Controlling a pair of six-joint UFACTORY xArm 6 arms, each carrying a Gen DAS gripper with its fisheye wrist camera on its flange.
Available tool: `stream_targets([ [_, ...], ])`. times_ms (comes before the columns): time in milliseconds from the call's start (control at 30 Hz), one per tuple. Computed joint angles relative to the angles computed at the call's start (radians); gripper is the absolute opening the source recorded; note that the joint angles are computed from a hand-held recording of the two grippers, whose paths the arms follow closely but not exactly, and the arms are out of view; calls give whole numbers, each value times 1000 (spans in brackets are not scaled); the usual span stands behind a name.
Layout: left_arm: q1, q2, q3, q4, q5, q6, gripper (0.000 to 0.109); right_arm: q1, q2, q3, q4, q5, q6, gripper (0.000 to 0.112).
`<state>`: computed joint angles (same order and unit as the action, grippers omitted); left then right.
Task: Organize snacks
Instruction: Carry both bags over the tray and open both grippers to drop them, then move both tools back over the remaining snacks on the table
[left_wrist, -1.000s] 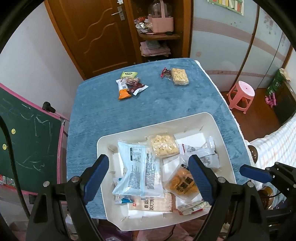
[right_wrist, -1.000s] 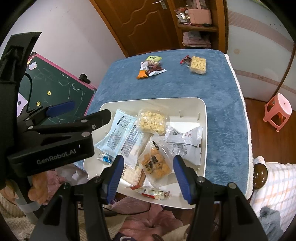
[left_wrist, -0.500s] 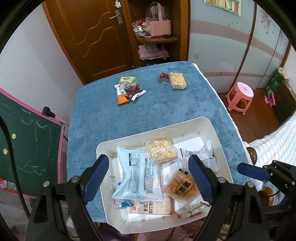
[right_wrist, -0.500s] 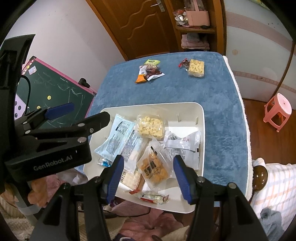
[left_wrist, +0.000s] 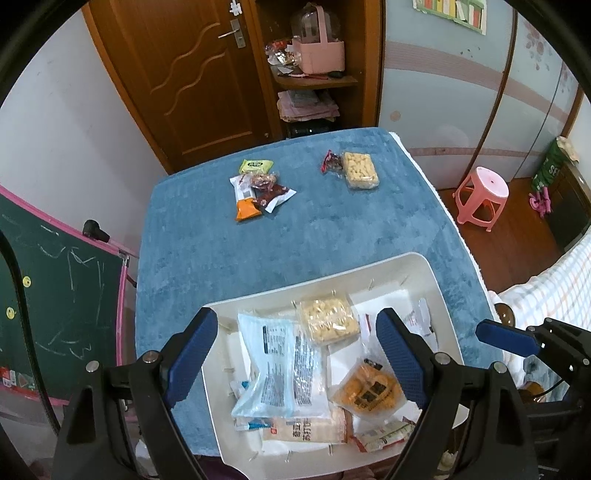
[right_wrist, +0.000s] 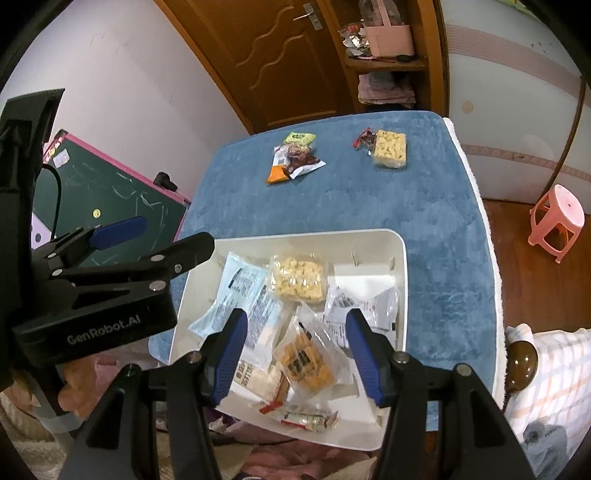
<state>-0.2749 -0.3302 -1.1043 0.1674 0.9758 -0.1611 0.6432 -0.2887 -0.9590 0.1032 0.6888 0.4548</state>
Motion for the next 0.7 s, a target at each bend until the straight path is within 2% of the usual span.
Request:
stream_targets([
  [333, 51, 116, -143, 5, -40, 38, 87, -74, 70, -96, 32, -17, -18, 56],
  [700, 138, 369, -460, -35, -40, 102, 87, -209, 233, -333, 30, -14, -52, 56],
])
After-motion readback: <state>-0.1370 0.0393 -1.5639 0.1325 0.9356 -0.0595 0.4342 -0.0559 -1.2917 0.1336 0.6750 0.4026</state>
